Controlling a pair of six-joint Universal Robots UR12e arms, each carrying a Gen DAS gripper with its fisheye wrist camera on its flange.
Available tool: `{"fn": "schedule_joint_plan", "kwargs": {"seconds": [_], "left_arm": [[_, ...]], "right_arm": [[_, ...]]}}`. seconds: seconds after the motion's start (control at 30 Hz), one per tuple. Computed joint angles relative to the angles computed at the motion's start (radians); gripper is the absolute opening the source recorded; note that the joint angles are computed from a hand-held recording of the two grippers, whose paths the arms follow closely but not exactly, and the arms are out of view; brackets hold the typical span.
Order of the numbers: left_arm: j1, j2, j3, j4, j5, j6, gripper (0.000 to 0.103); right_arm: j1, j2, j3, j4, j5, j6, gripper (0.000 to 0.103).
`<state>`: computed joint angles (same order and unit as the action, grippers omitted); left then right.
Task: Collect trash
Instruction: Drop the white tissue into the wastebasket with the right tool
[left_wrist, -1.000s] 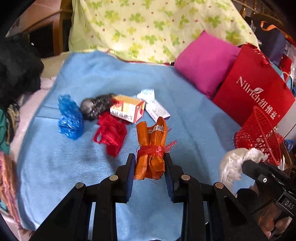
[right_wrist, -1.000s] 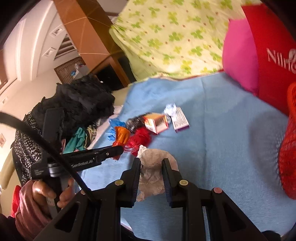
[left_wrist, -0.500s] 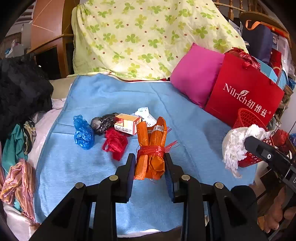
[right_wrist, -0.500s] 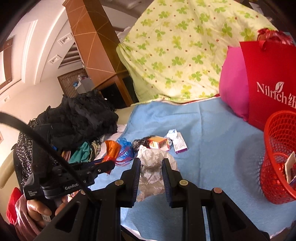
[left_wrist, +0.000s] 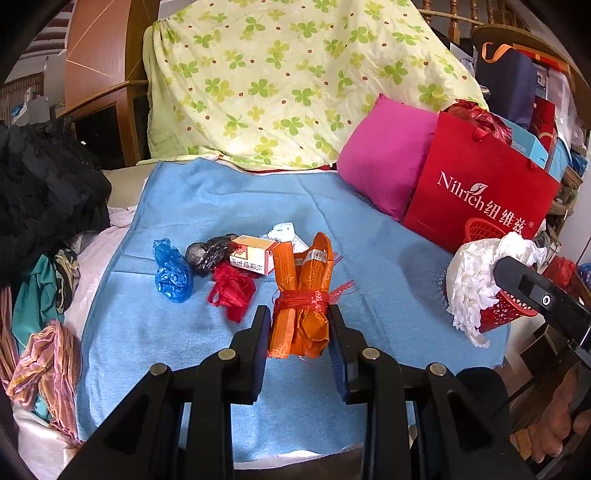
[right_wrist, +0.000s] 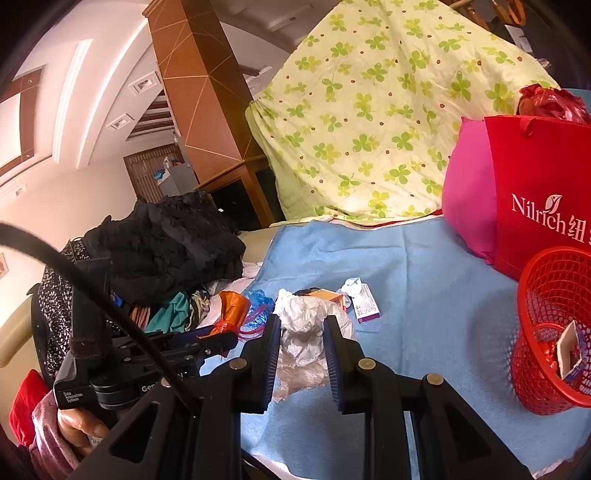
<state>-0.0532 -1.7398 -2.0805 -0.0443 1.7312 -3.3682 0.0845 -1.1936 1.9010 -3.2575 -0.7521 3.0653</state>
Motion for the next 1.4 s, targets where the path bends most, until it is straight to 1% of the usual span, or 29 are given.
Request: {"fn": "schedule_joint_plan", "kwargs": {"seconds": [0.2,0.67,1.0,1.4], "left_arm": [[-0.002,0.000,0.002,-0.012,0.003,-0.008,0.032],[-0.001,0.006,-0.002,-0.005,0.006,-0.021,0.032],[-0.006,-0.003,0.010,-0.030,0.010,-0.028,0.032],[-0.025,-0.020,0.038,-0.063,0.028,-0.013,0.032]], "right_arm": [[0.000,0.000,0.001,-0.005,0.001,0.001,0.025],[-0.003,-0.007,0.006,-0.021,0.008,-0.002,0.025],[0.001,-0.005,0.003,-0.012,0.009,-0.012,0.025],[-0.007,0.008,0.005,-0.046,0.017,0.024,0.025]]}}
